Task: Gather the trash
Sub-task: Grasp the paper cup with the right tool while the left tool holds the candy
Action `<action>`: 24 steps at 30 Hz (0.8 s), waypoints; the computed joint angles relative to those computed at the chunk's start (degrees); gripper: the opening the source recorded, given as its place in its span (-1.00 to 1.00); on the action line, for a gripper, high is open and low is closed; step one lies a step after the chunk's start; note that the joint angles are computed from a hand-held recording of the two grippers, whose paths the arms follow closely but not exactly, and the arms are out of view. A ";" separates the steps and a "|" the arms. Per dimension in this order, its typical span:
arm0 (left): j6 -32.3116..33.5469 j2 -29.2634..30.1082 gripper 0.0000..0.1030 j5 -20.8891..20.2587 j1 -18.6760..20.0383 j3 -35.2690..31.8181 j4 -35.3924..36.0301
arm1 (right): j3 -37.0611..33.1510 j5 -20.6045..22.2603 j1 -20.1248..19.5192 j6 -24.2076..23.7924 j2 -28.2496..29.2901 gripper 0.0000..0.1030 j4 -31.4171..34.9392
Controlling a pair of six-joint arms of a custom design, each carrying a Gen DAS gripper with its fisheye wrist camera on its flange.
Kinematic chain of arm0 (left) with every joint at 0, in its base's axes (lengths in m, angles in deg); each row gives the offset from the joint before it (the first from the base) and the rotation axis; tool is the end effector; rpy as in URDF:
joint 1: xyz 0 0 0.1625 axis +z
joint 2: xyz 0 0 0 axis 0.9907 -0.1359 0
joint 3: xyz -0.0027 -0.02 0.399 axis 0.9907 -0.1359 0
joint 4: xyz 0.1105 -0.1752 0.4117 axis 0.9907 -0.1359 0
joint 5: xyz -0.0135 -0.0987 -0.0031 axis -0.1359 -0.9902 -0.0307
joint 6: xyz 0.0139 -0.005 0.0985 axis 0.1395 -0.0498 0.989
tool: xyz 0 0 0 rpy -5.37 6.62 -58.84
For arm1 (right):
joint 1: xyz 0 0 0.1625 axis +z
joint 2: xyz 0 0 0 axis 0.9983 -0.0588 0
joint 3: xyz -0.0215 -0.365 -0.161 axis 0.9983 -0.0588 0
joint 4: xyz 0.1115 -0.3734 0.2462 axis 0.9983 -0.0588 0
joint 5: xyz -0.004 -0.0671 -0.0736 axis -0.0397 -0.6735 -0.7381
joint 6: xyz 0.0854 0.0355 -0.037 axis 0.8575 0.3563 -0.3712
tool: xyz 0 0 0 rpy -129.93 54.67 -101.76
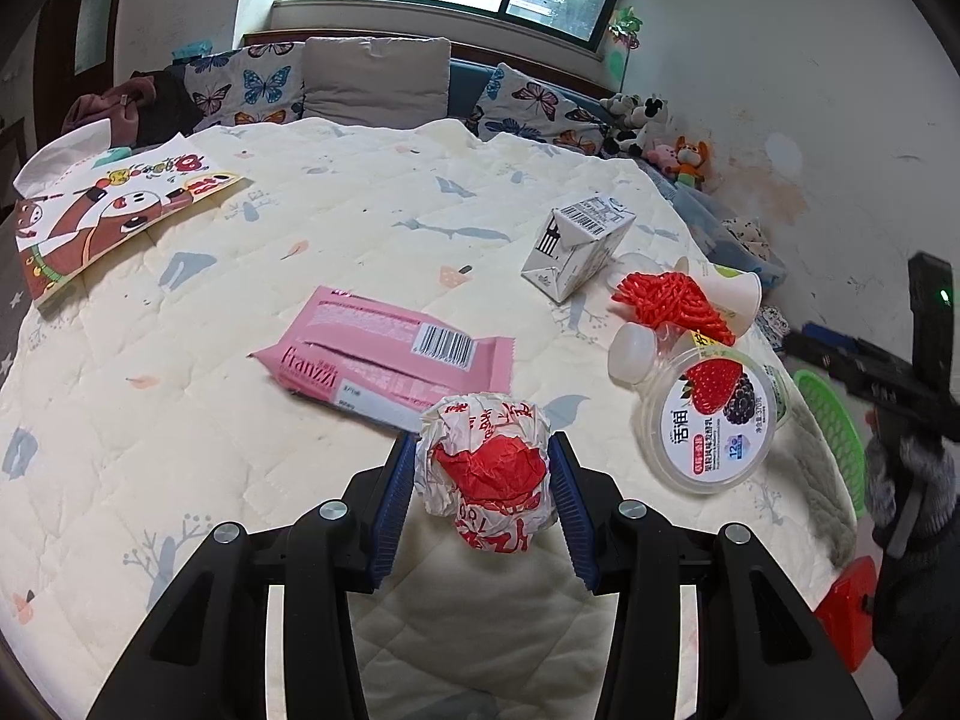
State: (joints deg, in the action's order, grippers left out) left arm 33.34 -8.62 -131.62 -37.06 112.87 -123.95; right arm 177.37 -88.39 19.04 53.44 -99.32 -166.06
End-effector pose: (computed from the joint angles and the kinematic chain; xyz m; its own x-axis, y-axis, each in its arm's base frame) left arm -0.1695 -0.4501 0.2631 -0.8526 0.1784 -0.4911 0.4350 0.7632 -0.4779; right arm 0.2255 -0.5050 0.2423 -0.7106 -0.2533 0.6565 -0.6058 0.6949 -0.3876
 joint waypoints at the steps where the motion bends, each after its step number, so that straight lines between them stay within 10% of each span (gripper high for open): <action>1: -0.08 0.27 -0.15 -0.08 0.01 -0.18 -0.01 | -0.93 0.15 -0.56 0.28 0.42 0.64 0.13; 24: -1.54 6.85 -0.15 -0.89 1.60 -5.13 0.04 | -15.37 22.79 -14.21 4.24 6.14 0.91 17.49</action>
